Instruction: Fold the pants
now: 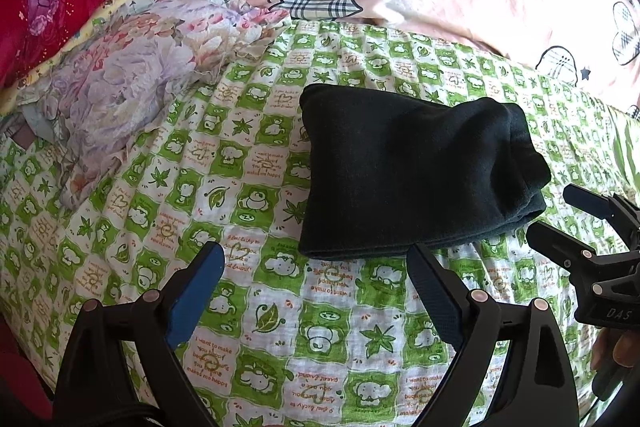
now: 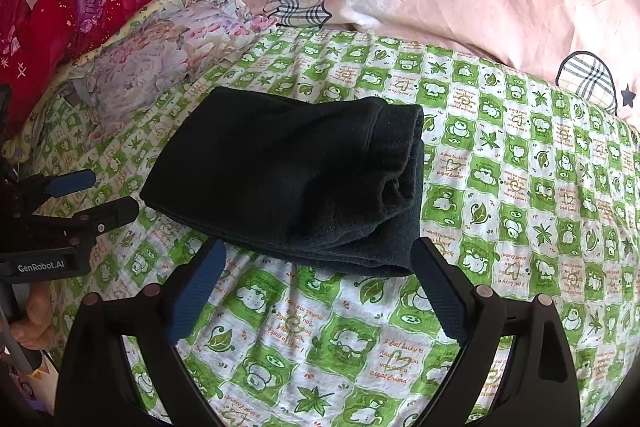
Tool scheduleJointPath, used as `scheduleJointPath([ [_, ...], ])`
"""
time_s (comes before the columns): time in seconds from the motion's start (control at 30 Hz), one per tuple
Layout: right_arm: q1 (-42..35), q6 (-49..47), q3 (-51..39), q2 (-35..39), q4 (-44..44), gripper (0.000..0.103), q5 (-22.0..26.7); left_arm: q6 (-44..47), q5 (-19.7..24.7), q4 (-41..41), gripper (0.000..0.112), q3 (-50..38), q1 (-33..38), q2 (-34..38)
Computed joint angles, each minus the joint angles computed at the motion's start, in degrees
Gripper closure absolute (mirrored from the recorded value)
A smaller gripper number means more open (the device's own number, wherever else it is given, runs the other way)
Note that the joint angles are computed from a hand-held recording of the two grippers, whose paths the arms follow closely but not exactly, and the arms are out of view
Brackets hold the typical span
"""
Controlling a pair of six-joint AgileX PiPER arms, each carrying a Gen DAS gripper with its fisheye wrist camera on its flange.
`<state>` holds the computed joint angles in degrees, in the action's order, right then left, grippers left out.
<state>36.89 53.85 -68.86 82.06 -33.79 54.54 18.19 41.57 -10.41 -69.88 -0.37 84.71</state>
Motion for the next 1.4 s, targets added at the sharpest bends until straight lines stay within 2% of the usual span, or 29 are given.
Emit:
scheduleJointPath([
  [1.4, -0.27, 0.10, -0.28, 0.60, -0.60, 0.009, -1.40, -1.12, -0.57, 4.73, 0.019, -1.50, -1.37, 1.08],
])
